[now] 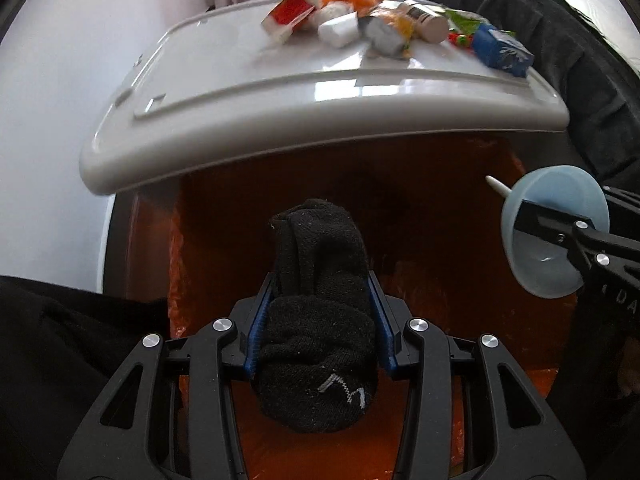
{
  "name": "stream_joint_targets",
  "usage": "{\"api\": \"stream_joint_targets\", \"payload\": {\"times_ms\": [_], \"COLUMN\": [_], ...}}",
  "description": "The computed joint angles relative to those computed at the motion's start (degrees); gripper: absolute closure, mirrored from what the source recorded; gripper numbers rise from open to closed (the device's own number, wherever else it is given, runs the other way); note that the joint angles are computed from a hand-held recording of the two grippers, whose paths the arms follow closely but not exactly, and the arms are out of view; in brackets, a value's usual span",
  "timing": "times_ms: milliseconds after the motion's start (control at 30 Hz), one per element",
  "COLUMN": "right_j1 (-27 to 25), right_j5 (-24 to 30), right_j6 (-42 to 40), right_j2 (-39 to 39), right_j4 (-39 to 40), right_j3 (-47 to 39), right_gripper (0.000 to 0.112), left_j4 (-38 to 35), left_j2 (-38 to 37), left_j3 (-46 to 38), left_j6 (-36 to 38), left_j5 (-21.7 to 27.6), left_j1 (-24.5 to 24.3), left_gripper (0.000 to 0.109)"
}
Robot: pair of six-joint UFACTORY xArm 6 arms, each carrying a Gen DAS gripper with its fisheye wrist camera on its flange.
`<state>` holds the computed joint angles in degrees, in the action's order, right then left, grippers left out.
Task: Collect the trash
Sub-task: 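Lower both tools into the orange-lined bin and open them, dropping cup and sock, then grasp the blue ice-cream box with the right tool while the left tool grasps the orange juice pouch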
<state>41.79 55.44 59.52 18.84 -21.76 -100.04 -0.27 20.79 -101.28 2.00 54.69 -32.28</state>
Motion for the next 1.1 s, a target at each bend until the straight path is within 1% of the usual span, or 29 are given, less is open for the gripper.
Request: {"api": "stream_joint_targets", "payload": {"times_ms": [100,133,167,200,233,267,367,500,600,700,767,833,867,900,967,1000,1033,1067,1100], "right_j1": [-0.7,-1.0,-1.0,-1.1,-1.1,-1.0,-1.0,-1.7,-2.0,-3.3,-4.5,-5.8,-6.4,-7.0,-8.8,-9.6,-10.8,-12.1,-13.6], "right_j5": [-0.5,-1.0,-1.0,-0.7,-0.3,0.5,-1.0,-2.1,-2.6,-1.7,0.6,4.2,6.9,10.1,14.7,16.3,18.9,19.6,20.8], "right_j6": [1.0,1.1,1.1,1.1,1.3,2.1,4.3,6.8,9.8,10.5,10.9,11.4,11.5,11.3,9.7,8.5,6.5,5.1,3.1], "right_j2": [-0.7,-0.8,-0.7,-0.4,-0.8,-0.6,-2.0,-3.5,-5.0,-5.5,-5.4,-4.7,-3.9,-2.7,0.2,1.5,4.4,6.1,9.1], "right_j4": [2.0,2.7,3.2,3.4,3.0,1.8,0.2,-0.3,-2.8,-4.5,-6.8,-10.5,-12.6,-14.9,-17.9,-18.1,-17.7,-16.7,-14.8], "right_j3": [1.7,2.1,2.2,1.9,2.0,1.6,3.4,5.4,6.5,5.8,3.9,1.0,-1.2,-4.0,-9.1,-11.2,-15.5,-17.6,-21.7], "right_gripper": [0.088,0.088,0.082,0.066,0.059,0.050,0.050,0.050,0.050,0.050,0.050,0.042,0.032,0.026,0.021,0.019,0.018,0.017,0.017], "left_j4": [-0.3,-0.5,-0.6,-0.1,1.1,2.0,1.6,2.0,1.6,0.7,0.3,-0.6,-0.9,-1.2,-2.0,-2.3,-2.6,-2.8,-3.0], "left_j2": [0.3,0.5,1.0,1.8,2.3,1.7,1.2,1.2,1.2,0.9,0.9,1.0,1.2,1.4,2.0,2.1,2.3,2.4,2.5], "left_j3": [-0.5,-0.8,-1.6,-2.8,-3.6,-3.0,-2.5,-2.4,-2.4,-1.9,-2.0,-2.1,-2.3,-2.6,-3.3,-3.4,-3.5,-3.6,-3.7], "left_j6": [-0.2,-0.1,0.0,-0.3,-1.1,-1.8,-1.6,-1.8,-1.5,-1.1,-0.9,-0.7,-0.6,-0.6,-0.4,-0.2,-0.3,-0.3,-0.3], "left_j5": [1.4,2.0,3.0,4.1,5.0,4.8,3.5,3.8,3.7,2.8,2.5,2.3,2.3,2.4,2.7,2.7,2.7,2.8,2.8], "left_j1": [0.4,0.4,0.5,0.4,0.2,0.0,0.1,0.0,0.1,0.1,0.1,0.2,0.2,0.3,0.5,0.6,0.6,0.6,0.6], "left_gripper": [0.066,0.065,0.060,0.055,0.036,0.021,0.020,0.020,0.020,0.020,0.020,0.020,0.020,0.020,0.020,0.020,0.020,0.020,0.020]}}
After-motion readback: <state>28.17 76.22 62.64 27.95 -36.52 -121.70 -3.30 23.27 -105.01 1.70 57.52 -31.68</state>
